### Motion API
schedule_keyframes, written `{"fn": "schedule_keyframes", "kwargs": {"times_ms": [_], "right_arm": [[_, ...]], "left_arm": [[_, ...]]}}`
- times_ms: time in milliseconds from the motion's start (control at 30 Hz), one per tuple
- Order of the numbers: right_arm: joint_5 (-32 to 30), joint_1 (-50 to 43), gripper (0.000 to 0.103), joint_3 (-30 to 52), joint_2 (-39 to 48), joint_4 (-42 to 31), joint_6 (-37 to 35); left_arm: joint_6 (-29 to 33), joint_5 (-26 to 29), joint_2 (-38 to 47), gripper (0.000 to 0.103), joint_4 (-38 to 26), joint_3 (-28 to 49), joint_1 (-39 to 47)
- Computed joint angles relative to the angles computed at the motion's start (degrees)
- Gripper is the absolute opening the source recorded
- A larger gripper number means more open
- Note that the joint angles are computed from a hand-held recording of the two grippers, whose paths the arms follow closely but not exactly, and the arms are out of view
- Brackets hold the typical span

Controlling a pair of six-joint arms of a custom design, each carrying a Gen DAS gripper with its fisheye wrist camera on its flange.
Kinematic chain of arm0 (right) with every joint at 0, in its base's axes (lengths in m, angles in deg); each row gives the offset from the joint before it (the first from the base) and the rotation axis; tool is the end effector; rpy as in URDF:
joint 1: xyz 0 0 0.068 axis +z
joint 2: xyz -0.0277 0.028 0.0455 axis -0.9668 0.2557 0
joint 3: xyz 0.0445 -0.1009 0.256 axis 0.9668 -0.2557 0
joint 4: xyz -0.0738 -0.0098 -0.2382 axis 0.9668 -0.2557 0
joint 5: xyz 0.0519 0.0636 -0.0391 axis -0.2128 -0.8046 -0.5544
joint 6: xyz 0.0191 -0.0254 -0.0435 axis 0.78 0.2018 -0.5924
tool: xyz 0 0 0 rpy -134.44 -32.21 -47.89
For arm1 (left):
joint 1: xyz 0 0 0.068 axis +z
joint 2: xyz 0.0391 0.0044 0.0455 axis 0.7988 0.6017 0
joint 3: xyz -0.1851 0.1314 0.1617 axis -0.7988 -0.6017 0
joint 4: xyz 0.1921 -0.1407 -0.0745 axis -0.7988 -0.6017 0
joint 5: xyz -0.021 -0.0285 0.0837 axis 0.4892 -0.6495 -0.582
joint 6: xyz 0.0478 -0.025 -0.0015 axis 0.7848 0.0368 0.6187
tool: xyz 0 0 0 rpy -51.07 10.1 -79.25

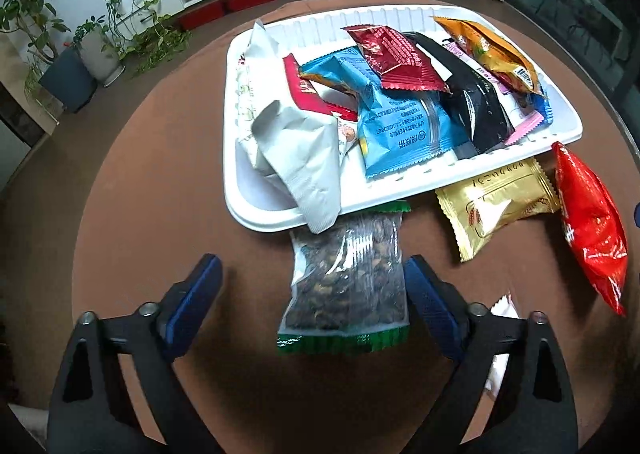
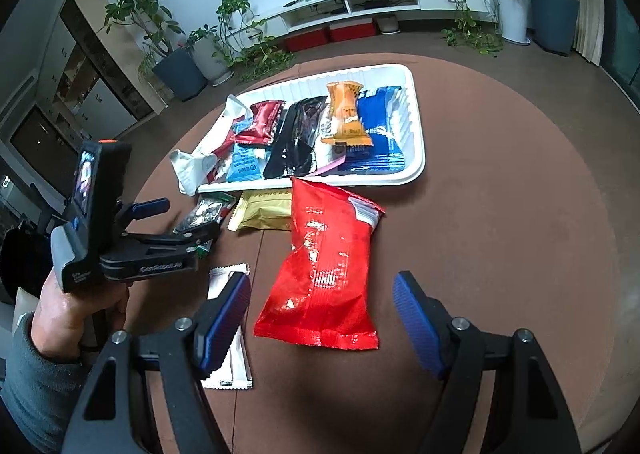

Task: Organize snacks
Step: 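Move both open grippers back toward the remaining snacks, then grasp the green-edged nut bag with the left gripper while the right grasps the red chip bag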

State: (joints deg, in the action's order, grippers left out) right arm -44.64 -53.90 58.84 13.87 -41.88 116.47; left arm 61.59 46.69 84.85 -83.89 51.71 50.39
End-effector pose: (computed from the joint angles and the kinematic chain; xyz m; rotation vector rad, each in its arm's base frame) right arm 0.1971 0.0769 0.1064 0.2276 2.5313 0.3760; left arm 0.3615 -0.0205 0.0593 0.7049 2.5570 -0.0063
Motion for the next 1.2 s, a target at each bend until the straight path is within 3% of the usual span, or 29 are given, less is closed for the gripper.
{"fn": "schedule_keyframes", "kwargs": {"times_ms": [100,167,367,633,1200], "right_arm": [[-0.05,-0.16,0.076,0.31,0.53,0.0,-0.33],[-0.01,-0.2,0.076,0.63,1.04,-0.11,-0.46],[0.96,0.99,0.076,1.86,1.69,-1.21,-0.33],[0.65,0.02,0.076,3.56,4.05,-2.61,-1.01],[-2.18,-1.73,0.074,14.61,19.25,-5.47,-3.3]], "left_arm": [[-0.62,1.34,0.9,0.071,-0.87,1.4,-0.22],[-0.62,2.14,1.08,0.052,-1.81,2.1,-0.56],[0.13,2.7,1.24,0.035,-1.81,2.14,-1.78],[2.3,6.36,-0.18,0.025,-1.51,-0.57,0.74],[7.62,18.24,-7.85,0.024,0.06,-14.44,10.25]]}}
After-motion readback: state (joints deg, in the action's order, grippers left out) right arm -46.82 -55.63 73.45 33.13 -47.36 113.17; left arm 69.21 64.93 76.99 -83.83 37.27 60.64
